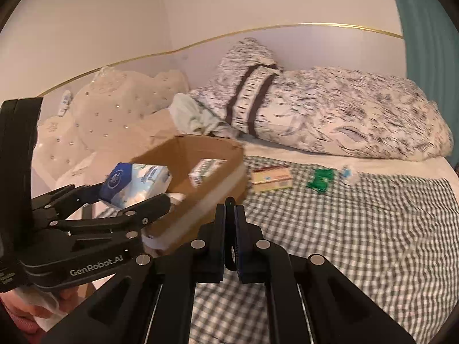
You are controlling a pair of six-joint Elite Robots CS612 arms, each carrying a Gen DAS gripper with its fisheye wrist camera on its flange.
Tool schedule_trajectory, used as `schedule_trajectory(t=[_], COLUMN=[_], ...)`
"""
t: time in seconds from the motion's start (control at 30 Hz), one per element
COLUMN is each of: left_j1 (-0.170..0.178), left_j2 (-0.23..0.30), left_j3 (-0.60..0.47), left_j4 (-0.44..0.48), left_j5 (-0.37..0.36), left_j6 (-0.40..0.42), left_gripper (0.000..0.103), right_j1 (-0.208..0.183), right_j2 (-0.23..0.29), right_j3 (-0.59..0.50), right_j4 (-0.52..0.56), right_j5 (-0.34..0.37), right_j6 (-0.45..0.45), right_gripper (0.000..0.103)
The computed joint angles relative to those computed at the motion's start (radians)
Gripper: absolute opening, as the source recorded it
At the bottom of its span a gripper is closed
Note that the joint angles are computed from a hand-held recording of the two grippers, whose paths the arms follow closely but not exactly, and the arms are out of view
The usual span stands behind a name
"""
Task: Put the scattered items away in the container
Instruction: 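Carry the tissue pack and hair tie into the cardboard box and release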
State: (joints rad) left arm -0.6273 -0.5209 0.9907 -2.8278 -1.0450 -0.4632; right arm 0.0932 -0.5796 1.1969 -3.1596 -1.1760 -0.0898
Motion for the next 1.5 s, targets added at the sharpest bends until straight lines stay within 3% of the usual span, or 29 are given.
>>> schedule_trajectory(t=[0.27, 0.37, 0.53, 0.67, 0.8, 0.83, 0.9, 0.93, 0.97, 1.03, 1.2, 1.37, 1.5], left_j1=[0.051, 0.070, 0.091, 0.101, 0.097, 0.097, 0.097, 0.095, 0.091, 0.083, 0.071, 0.058, 0.049], left_j2=[-0.009, 0.001, 0.045, 0.076, 0.109, 0.112, 0.117, 0.120, 0.123, 0.126, 0.121, 0.114, 0.112], left_j3=[0.024, 0.008, -0.059, -0.105, -0.160, -0.166, -0.179, -0.185, -0.192, -0.201, -0.201, -0.204, -0.210], left_j4=[0.033, 0.062, 0.121, 0.149, 0.188, 0.191, 0.206, 0.219, 0.232, 0.250, 0.254, 0.254, 0.237], left_j5=[0.023, 0.020, 0.040, 0.055, 0.071, 0.067, 0.050, 0.060, 0.079, 0.114, 0.125, 0.133, 0.092], left_j6=[-0.057, -0.102, -0.098, -0.156, -0.141, -0.144, -0.153, -0.161, -0.170, -0.181, -0.186, -0.183, -0.196], left_gripper=[0.076, 0.076, 0.076, 0.076, 0.076, 0.078, 0.091, 0.098, 0.098, 0.098, 0.098, 0.098, 0.098], right_j1=[0.052, 0.066, 0.075, 0.077, 0.074, 0.072, 0.069, 0.067, 0.066, 0.056, 0.037, 0.023, 0.011], right_j2=[0.081, 0.147, 0.262, 0.350, 0.418, 0.433, 0.460, 0.466, 0.466, 0.462, 0.417, 0.351, 0.298], right_j3=[-0.160, -0.285, -0.499, -0.675, -0.812, -0.841, -0.900, -0.914, -0.912, -0.892, -0.813, -0.695, -0.599], right_j4=[0.076, 0.138, 0.241, 0.376, 0.440, 0.458, 0.504, 0.521, 0.506, 0.445, 0.371, 0.281, 0.233], right_j5=[0.043, 0.064, 0.109, 0.113, 0.152, 0.164, 0.189, 0.191, 0.178, 0.203, 0.229, 0.181, 0.142], right_j6=[-0.042, -0.042, -0.019, -0.045, -0.023, -0.010, 0.012, 0.031, 0.059, 0.129, 0.175, 0.187, 0.160], right_gripper=[0.005, 0.005, 0.005, 0.005, 0.006, 0.007, 0.029, 0.062, 0.078, 0.078, 0.078, 0.078, 0.078])
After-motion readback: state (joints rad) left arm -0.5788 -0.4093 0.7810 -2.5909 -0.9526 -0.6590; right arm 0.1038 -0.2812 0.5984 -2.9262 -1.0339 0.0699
